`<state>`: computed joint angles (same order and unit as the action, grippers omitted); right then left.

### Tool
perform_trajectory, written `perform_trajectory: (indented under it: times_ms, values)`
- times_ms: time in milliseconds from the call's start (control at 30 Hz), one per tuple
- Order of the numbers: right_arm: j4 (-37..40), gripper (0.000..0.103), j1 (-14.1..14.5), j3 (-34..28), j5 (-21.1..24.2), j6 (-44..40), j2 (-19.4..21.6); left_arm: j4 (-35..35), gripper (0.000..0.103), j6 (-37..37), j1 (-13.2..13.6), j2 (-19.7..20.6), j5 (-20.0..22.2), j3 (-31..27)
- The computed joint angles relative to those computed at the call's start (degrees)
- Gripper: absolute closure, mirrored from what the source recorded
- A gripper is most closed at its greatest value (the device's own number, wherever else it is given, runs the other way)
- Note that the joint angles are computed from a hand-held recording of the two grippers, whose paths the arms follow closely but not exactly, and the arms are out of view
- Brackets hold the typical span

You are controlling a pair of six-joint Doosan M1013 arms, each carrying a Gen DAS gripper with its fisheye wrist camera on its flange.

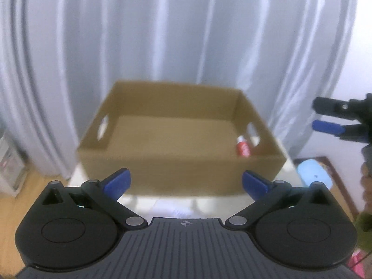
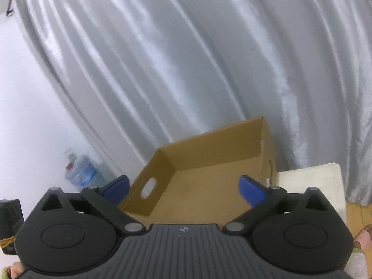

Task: Organize objects
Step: 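Withdraw the right gripper from the cardboard box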

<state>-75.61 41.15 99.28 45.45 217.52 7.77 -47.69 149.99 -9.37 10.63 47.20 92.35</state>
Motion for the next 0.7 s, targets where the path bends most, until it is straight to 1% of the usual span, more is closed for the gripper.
perform_trajectory:
  times_ms: [33,67,100,133,233,267,300,400,467,533,567,700]
  values:
    - [0.66,0.0,0.21,-0.33,-0.51,-1.1,0.23,0.63,0.0,-1.06,0.24,0.03,-0.37,0.22]
    - [2.83,0.0,0.48,-1.32,-1.44,-4.01,1.0,0.79,0.0,-1.56,0.82,-0.09,-0.37,0.65]
    - [2.83,0.0,0.48,-1.32,-1.44,-4.01,1.0,0.54,0.0,-1.76,1.44,-0.19,-0.28,1.13]
    - [4.19,0.0,0.58,-2.0,-1.7,-5.84,1.47,0.18,0.0,-1.89,2.0,-0.25,-0.14,1.56]
    - [9.6,0.0,0.73,-4.45,-2.04,-12.44,3.2,-1.76,0.0,-1.52,3.69,-0.19,0.6,2.68]
    - [12.82,0.0,0.7,-6.15,-1.93,-16.16,4.56,-2.38,0.0,-1.61,4.26,-0.04,1.04,2.83]
    - [13.39,0.0,0.65,-6.27,-1.91,-16.88,4.54,-2.81,0.0,-2.01,4.72,0.12,1.43,2.96]
    - [20.04,0.0,1.01,-10.04,0.85,-24.99,6.96,-4.53,0.0,-2.06,6.06,0.55,2.76,3.47]
    - [22.78,0.0,1.32,-12.49,2.85,-29.88,8.66,-5.5,0.0,-1.49,6.91,0.75,3.66,3.74]
    - [24.38,0.0,1.72,-14.61,4.39,-33.89,10.15,-5.95,0.0,-1.61,7.38,0.74,3.45,4.28]
    - [24.79,0.0,1.92,-15.54,5.03,-35.42,10.96,-6.16,0.0,-1.26,8.16,0.54,3.82,4.56]
    - [26.61,0.0,3.1,-19.59,9.47,-41.29,14.17,-6.65,0.0,0.32,8.5,0.73,2.83,5.38]
